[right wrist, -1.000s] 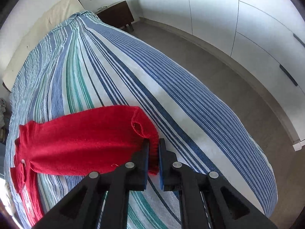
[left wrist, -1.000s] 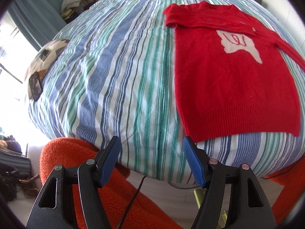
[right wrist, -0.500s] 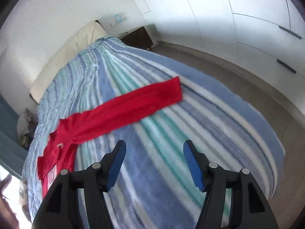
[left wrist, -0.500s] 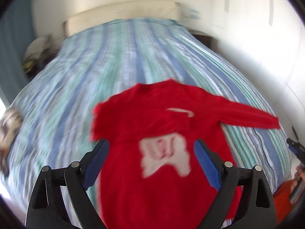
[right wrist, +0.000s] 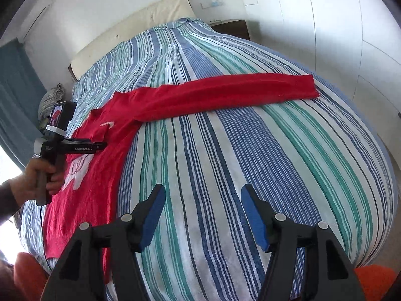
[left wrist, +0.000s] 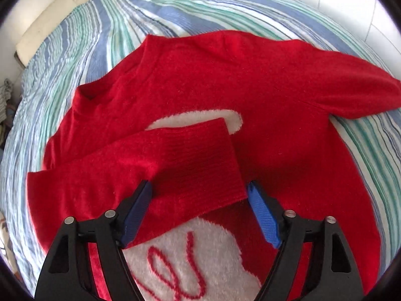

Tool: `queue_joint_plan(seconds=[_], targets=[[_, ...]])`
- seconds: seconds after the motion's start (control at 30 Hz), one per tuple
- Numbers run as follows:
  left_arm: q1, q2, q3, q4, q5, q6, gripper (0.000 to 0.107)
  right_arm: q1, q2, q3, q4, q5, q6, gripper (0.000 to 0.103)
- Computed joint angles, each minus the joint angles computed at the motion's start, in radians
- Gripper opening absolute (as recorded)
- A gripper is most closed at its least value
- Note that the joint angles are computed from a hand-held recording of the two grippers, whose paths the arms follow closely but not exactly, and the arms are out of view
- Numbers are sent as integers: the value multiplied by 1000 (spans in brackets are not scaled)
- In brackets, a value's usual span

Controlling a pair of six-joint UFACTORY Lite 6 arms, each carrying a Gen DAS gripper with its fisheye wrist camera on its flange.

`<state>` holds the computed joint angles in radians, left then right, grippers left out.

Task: Fold small clothes
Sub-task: 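Grasp the other sleeve cuff with the left gripper and lay it out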

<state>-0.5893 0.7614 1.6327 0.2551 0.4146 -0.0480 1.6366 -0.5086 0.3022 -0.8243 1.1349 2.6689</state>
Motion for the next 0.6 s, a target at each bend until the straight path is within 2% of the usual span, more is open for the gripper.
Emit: queue_joint_plan(seconds=[0.03,0.07,0.1,0.17,0.27,0.3,0.33,0.4,0.47,0.57,0.6], targets=[[9,-16,-22,-51,-15,51,48,-13,11,5,-3,-8,-7,62],[20,-38,-45,-61,-19,65,18,-13,14,7,-2,-8,-10,62],[47,-74,-73,-113,-28,117,7,-19,22,12,-4,-12,-14,62],[140,-216,-188,-312,-79,241,6,-23,32,19,-8,-12,-20,62],[402,-399,-267,-603,-33,438,6,-17,51,36,-6,-1,-31,62],[507,-421,-258,-643,-9,461,6,-13,56,40,-7,4,-32,62],[611,-422,-240,-641,-27,443,6,-11,57,42,-9,6,-32,62],[811,-337,-119,-512,-12,369,6,-15,62,45,-12,6,-35,62],[956,-194,38,-302,5,195,5,-19,88,56,-16,-9,-30,62],[1068,13,238,-74,50,40,5,-44,117,67,-21,-38,-43,62],[1091,81,302,-51,75,39,5,-54,129,73,-22,-48,-52,62]])
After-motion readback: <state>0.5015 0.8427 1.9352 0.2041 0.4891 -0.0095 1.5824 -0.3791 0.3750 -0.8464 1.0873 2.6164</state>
